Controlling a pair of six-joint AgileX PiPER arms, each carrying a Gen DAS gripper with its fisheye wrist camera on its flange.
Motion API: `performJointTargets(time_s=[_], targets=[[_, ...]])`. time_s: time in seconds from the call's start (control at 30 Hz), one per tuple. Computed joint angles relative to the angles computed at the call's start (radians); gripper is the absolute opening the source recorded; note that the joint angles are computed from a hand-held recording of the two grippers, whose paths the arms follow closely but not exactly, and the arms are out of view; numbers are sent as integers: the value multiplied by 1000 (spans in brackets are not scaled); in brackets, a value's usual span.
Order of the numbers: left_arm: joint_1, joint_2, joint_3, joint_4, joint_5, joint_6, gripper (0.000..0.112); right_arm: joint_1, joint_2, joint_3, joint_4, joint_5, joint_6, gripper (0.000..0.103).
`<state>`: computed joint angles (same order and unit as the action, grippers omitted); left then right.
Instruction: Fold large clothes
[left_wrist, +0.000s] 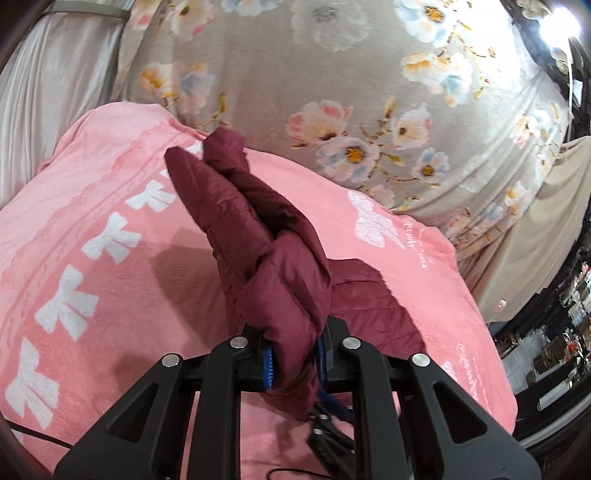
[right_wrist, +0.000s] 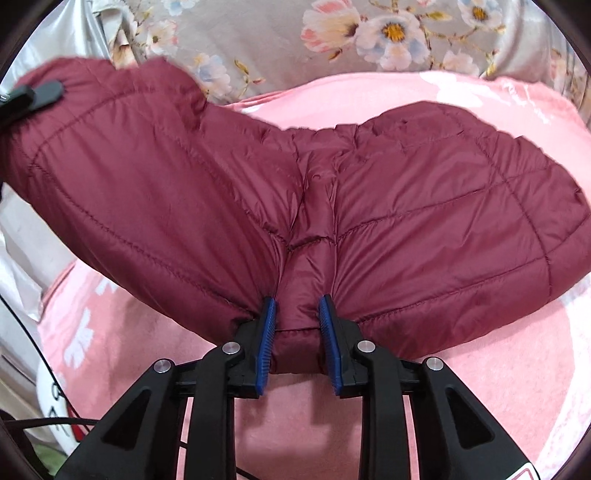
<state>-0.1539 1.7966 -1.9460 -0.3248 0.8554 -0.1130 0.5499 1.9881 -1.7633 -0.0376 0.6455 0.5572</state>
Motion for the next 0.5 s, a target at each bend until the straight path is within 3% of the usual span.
performJointTargets(time_s=[0.17,0.27,0.37,0.5], targets=[[-40,-49,21,72,-34,-30,15,17,50,-79,197,15,-178,25],[-73,-5,-39,155,-6,-76,15,39,61,-94,166,20,-181,24],[-99,47,-113,187,32,-86,15,4,-33,44,273,-55,-263,24],[-154,134,-261,209,101,-90,15,-51,-209,255,189,-121,-229,24]])
